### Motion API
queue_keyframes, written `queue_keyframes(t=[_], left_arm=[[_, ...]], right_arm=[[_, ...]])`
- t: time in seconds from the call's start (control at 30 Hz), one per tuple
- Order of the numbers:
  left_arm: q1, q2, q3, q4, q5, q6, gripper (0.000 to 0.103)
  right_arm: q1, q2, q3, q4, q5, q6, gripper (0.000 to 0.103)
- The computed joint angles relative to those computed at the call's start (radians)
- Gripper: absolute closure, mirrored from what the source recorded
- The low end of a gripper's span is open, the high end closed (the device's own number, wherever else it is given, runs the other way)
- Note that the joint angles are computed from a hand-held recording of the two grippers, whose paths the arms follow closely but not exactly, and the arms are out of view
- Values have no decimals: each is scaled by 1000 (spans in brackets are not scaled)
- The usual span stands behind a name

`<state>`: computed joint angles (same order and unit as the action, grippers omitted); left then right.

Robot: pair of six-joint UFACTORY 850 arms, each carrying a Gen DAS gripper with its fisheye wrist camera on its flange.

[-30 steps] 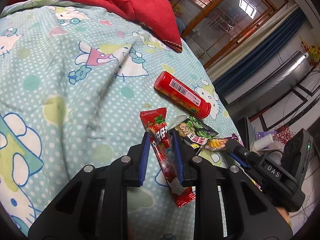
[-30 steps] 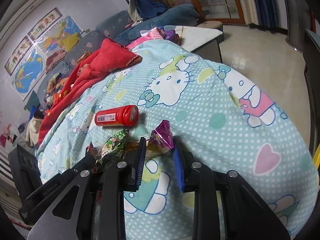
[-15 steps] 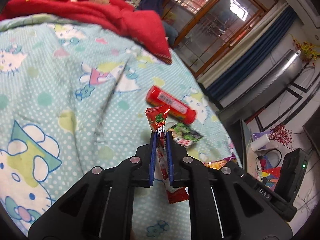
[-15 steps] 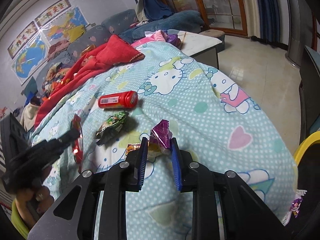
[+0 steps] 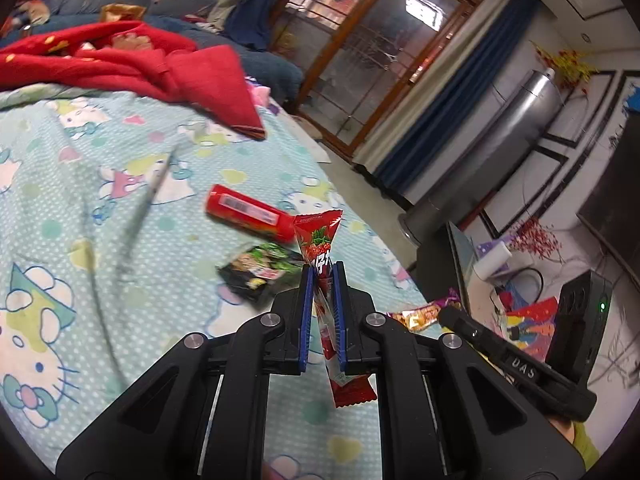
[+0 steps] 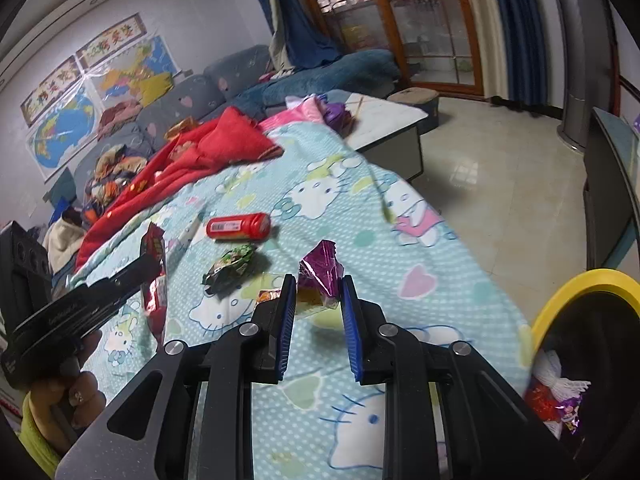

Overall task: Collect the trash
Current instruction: 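Grasp the red snack wrapper with the left tool while the right tool grasps the purple wrapper, then carry the red wrapper and purple wrapper with both tools over the yellow bin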

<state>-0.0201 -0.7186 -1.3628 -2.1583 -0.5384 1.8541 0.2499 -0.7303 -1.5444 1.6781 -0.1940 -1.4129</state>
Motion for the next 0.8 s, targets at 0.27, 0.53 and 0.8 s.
queue_keyframes(t=[0.27, 0.53, 0.8], left_arm=[[-38, 28, 29, 14, -19, 43, 98], [-80, 44, 45, 11, -31, 122, 98], [-112, 48, 49, 33, -28, 151, 98]], right_arm=[[-20, 64, 84, 367, 22, -354, 81], [-42, 116, 158, 768, 25, -745, 81], [-71, 161, 232, 979, 2, -926, 81]])
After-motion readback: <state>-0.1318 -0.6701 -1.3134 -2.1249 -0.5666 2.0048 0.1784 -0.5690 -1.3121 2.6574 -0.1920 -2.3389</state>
